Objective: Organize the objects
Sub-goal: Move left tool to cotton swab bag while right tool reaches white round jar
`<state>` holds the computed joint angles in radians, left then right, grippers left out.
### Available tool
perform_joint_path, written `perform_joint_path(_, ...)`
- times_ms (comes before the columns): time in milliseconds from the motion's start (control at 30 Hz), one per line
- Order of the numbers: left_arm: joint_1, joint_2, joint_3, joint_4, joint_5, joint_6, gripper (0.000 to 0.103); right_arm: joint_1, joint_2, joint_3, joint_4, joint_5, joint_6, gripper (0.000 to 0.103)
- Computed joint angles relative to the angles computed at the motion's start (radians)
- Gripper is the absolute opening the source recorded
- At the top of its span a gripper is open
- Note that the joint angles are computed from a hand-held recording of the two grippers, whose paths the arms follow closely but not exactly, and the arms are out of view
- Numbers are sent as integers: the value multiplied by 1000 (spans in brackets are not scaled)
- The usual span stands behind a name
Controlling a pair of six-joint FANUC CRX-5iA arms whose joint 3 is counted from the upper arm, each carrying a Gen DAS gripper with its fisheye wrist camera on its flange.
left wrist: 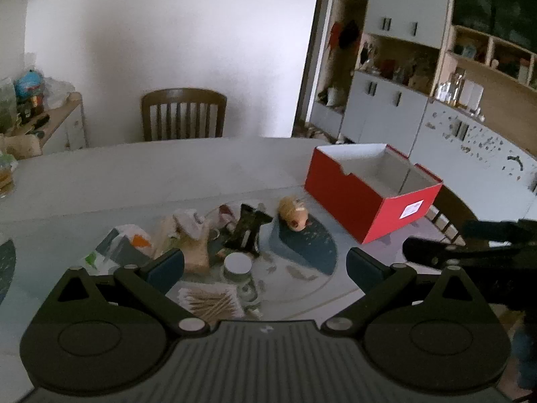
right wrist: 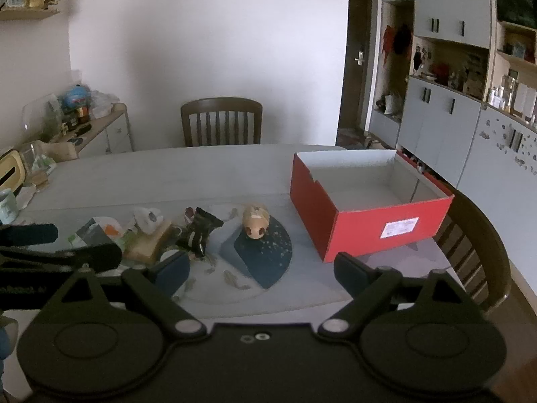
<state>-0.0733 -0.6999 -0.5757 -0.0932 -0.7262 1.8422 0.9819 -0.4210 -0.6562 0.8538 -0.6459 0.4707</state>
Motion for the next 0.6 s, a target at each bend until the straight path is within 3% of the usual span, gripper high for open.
perform_joint_path(167,63,8,-32,82,-2,-88,103,-15,36,24,-18,26,34,93)
perform_joint_path(400,48,78,-20,-14,-19,-51,103,-41,117,87,-122,67,138,93)
perform_joint_path(600,32,154,0,-110,-25,69,103,-54,188,123,-178,108,220,92)
